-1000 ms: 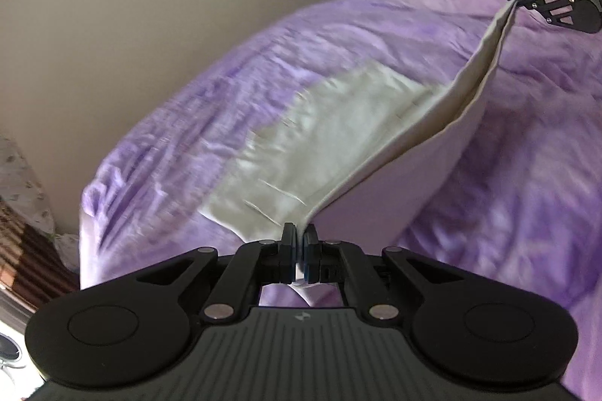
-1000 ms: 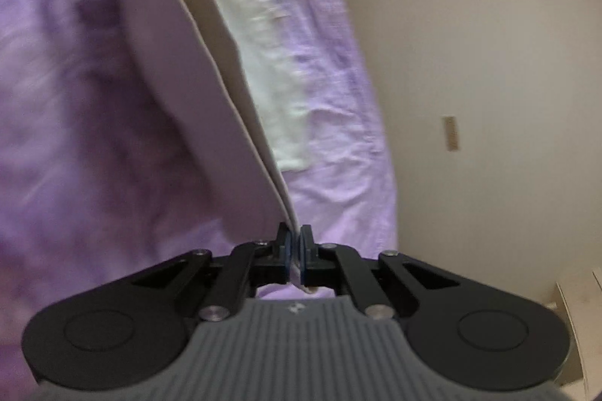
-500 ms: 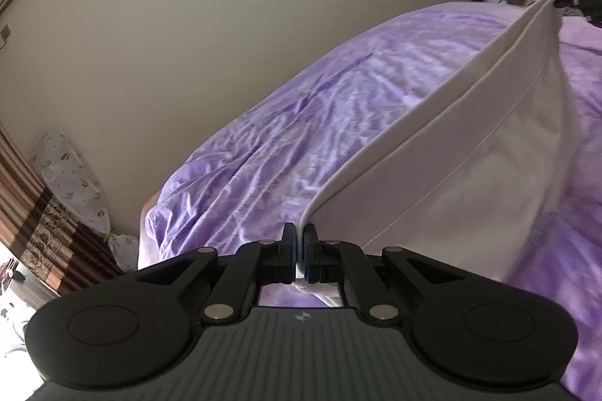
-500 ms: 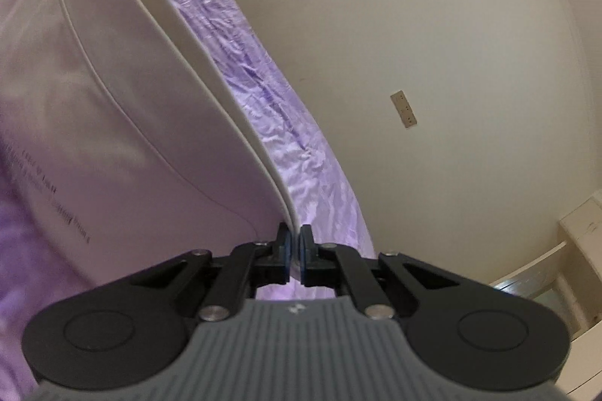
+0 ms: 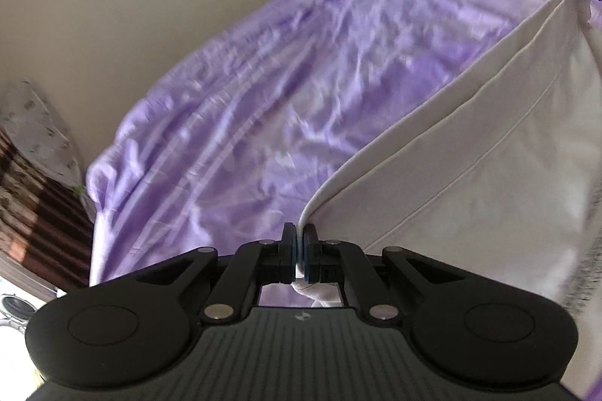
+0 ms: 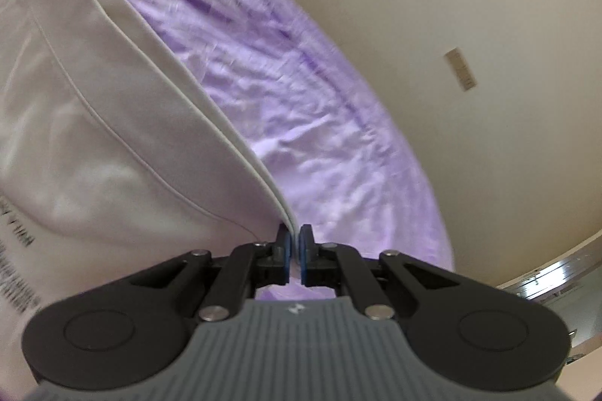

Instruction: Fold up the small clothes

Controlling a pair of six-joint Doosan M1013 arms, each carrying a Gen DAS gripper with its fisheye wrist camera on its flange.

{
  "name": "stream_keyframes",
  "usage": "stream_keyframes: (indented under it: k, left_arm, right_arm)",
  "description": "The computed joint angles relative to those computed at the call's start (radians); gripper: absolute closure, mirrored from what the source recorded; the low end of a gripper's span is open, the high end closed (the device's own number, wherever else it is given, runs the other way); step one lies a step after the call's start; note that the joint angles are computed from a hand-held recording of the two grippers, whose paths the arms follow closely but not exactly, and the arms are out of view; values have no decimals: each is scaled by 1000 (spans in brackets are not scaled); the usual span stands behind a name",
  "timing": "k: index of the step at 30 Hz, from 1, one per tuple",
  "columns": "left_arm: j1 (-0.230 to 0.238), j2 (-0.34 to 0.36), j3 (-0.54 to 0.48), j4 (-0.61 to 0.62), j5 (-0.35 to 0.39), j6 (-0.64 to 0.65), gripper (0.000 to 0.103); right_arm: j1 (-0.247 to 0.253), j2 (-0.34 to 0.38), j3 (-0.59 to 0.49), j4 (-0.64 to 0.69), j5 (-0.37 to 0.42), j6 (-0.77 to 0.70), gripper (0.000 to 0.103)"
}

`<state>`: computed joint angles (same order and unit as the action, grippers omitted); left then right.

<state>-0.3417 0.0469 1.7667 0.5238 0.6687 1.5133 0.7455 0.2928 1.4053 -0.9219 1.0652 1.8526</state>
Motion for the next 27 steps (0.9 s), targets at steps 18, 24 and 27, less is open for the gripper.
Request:
stream_keyframes:
  k: [18,24,27]
  left_arm:
    - [147,17,3,-464,-160,216,63]
    - [188,-5,36,-712,-109,377,63]
    - [178,-12,67,-708,-160,369,63]
  right_arm:
    - [-28,47,60,-80,-79,182,56]
    - [-56,-17,87,98,-136,301,56]
    - [-72,-43,117,166,-183,361,57]
